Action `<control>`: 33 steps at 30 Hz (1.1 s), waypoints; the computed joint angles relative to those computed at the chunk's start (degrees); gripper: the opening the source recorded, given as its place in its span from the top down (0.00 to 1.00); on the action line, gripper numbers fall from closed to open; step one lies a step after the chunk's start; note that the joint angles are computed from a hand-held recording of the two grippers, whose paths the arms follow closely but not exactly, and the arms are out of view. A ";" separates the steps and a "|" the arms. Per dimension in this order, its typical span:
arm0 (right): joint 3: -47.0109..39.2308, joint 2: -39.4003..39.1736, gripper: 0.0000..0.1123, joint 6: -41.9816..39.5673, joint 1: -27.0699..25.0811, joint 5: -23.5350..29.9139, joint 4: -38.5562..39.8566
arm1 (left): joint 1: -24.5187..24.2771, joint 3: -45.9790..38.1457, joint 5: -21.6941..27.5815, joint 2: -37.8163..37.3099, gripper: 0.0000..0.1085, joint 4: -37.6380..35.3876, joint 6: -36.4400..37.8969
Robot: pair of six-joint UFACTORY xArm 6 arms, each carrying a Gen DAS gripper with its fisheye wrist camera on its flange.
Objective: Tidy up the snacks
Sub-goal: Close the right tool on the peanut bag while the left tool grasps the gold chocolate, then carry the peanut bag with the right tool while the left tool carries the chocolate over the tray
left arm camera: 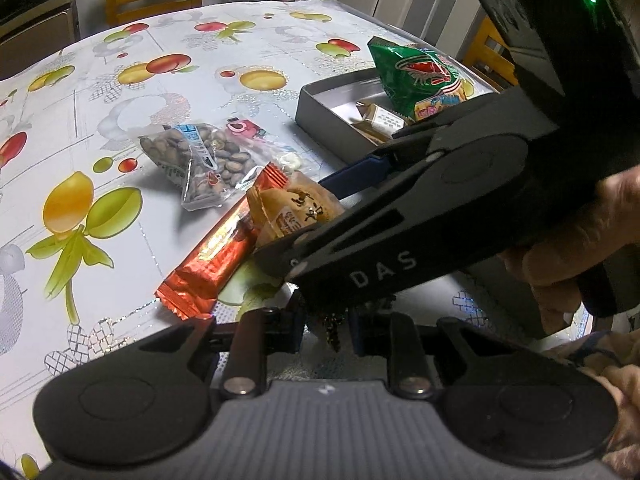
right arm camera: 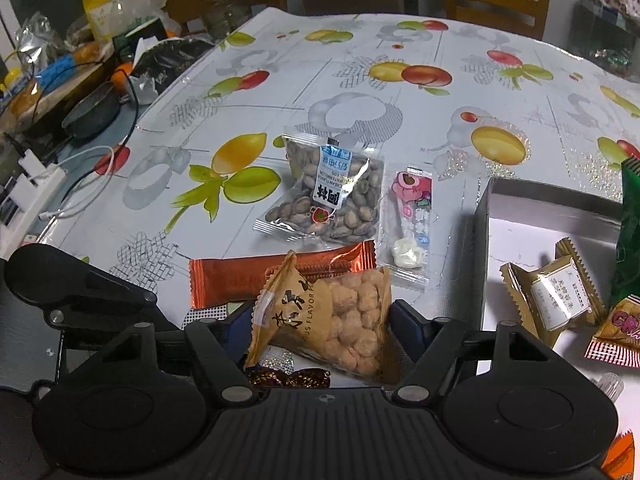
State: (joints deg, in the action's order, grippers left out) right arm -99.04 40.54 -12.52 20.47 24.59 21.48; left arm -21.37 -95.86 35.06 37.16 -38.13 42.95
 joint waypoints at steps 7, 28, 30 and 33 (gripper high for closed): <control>1.01 -0.92 0.49 -2.30 -0.20 -0.53 3.62 | -0.27 1.07 -1.18 -0.75 0.84 0.68 0.26; 8.74 -7.82 0.49 -5.01 -0.57 -6.86 10.77 | -0.34 4.91 -6.28 -3.86 0.84 -1.71 -0.76; 9.41 -8.41 0.49 -5.78 -0.43 -7.34 11.61 | -0.40 5.10 -6.56 -4.13 0.84 -2.02 -0.68; 10.50 -9.32 0.49 -6.49 -0.30 -8.04 12.35 | -0.55 5.38 -7.11 -4.53 0.84 -2.16 -0.95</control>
State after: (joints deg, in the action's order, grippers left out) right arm -88.54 31.23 -19.01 20.16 16.55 33.83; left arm -21.92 -90.48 27.95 32.63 -40.29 42.01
